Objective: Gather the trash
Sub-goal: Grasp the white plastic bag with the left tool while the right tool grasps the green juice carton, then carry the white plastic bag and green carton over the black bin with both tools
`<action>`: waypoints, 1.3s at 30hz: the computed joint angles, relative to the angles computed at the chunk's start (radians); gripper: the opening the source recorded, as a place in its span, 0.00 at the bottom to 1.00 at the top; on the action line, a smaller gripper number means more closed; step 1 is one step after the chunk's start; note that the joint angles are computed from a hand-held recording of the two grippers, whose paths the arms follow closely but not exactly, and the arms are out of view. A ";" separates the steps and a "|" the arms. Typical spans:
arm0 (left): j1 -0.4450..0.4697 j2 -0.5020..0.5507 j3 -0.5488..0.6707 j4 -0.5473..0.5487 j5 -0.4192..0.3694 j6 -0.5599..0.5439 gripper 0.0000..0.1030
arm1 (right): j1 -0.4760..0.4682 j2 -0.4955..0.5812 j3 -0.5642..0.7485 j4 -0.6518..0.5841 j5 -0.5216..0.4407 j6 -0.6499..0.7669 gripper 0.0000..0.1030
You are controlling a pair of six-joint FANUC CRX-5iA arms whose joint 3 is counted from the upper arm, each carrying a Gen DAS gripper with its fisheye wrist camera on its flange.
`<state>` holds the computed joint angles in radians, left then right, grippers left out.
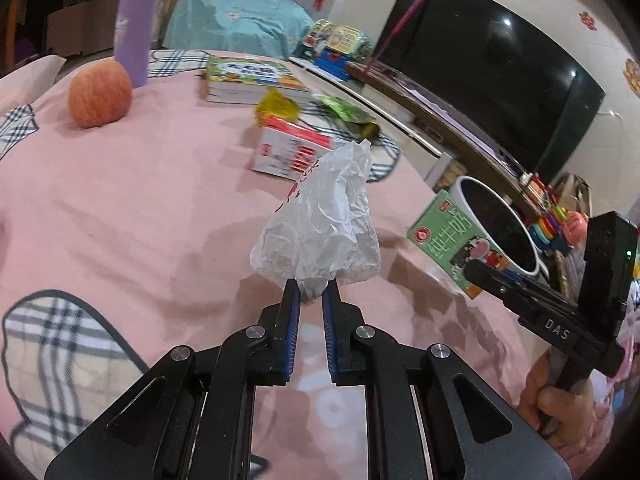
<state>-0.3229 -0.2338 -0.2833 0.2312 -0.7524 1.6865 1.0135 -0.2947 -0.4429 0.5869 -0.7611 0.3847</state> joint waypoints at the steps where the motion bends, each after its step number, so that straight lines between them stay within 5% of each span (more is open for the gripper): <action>1: -0.010 0.001 0.003 -0.001 -0.001 -0.001 0.10 | 0.003 -0.009 -0.009 0.009 -0.002 -0.014 0.35; 39: -0.244 0.172 0.243 -0.126 -0.041 0.057 0.10 | 0.078 -0.284 -0.213 0.230 -0.146 -0.300 0.35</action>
